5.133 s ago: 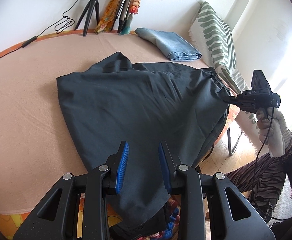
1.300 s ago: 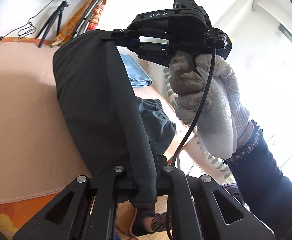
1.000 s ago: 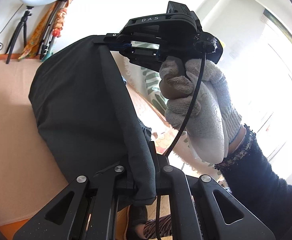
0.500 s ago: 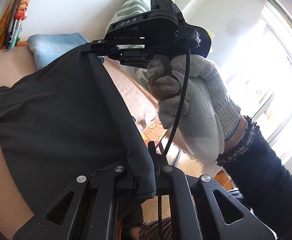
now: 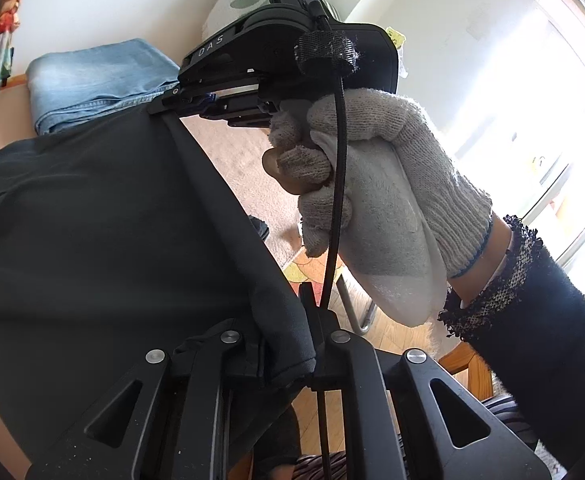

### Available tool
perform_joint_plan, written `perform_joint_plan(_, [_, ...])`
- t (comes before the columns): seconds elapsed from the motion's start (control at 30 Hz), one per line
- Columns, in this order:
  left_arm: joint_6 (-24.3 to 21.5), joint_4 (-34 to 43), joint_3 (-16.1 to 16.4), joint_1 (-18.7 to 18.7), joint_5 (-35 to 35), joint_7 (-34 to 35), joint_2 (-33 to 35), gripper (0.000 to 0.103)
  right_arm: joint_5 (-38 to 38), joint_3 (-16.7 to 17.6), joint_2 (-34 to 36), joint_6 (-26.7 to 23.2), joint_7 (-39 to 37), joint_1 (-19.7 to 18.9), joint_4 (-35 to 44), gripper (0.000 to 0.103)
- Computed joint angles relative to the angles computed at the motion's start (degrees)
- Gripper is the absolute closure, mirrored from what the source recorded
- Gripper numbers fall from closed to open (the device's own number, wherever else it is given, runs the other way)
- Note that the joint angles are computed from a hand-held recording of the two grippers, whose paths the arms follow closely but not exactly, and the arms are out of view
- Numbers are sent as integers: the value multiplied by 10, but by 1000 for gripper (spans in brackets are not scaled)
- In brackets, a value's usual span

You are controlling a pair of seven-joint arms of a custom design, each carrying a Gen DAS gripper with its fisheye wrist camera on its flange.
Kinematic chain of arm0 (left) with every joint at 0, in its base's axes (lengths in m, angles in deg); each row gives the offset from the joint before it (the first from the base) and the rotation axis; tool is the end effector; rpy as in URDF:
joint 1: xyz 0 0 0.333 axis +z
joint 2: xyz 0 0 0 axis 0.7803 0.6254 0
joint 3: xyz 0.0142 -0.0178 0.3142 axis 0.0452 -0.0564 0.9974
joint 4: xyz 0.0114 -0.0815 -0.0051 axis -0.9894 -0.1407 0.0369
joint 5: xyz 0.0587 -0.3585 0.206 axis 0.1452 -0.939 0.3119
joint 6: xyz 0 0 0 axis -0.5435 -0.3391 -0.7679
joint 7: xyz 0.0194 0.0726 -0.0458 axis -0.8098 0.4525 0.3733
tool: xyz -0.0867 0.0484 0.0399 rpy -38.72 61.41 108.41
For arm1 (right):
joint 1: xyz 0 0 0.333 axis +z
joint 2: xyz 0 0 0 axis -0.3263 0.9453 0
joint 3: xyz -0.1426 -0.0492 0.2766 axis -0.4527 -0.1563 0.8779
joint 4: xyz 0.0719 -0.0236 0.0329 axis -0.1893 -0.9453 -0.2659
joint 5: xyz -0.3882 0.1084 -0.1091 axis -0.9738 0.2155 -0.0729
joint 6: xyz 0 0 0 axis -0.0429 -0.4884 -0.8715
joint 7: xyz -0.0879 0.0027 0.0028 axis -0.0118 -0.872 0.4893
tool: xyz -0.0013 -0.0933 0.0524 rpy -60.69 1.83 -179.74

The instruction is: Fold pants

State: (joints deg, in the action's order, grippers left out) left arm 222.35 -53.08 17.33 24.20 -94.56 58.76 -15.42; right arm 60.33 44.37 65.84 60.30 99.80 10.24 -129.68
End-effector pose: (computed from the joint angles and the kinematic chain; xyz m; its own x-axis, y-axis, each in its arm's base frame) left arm 0.4435 -0.3563 0.5775 -0.4381 -0.7562 0.4860 -0.7797 0.0508 -0.6240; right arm 0.6521 0.4770 0.5490 0.3510 -0.7922 -0.4992 -0.8594 -0.0609 -0.5077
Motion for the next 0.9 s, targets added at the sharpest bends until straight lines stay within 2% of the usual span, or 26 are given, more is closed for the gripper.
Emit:
perform_joint_plan(0.1, [-8,3,-5,2,15,-19,-1,83,-10,-7,2,-4,5,4,3,99])
perform_joint_plan(0.17, [-13,6,-4,-1,11,-18,-1,75,-16,-12,-3,-8,14,5,0,99])
perform_joint_plan(0.27, [-15,9,-3,-7,0,-6,-2,66,-13,-14,-33,10,30,-3,-40,94])
perform_joint_plan(0.33, [-11,8,-3,-11,-11,4,-4,61,-20,-19,-67,32,42,-5,-83,86])
perform_joint_plan(0.43, [-26,13,-7,-9,7,-9,-12,56,-29,-24,-130,73,63,-9,-161,74])
perform_joint_plan(0.53, [-21,14,-13,-11,28,-13,-23,49,-42,-25,-201,125,82,-11,-247,67])
perform_joint_plan(0.7, [-43,4,-5,-27,32,8,-61,49,-72,-28,-320,199,140,-15,-392,64])
perform_joint_plan(0.8, [-64,-25,10,-32,34,13,-106,46,-80,-20,-380,226,168,-19,-463,62])
perform_joint_plan(0.9, [-80,-57,27,-21,44,2,-151,44,-83,-6,-425,246,178,-14,-521,61])
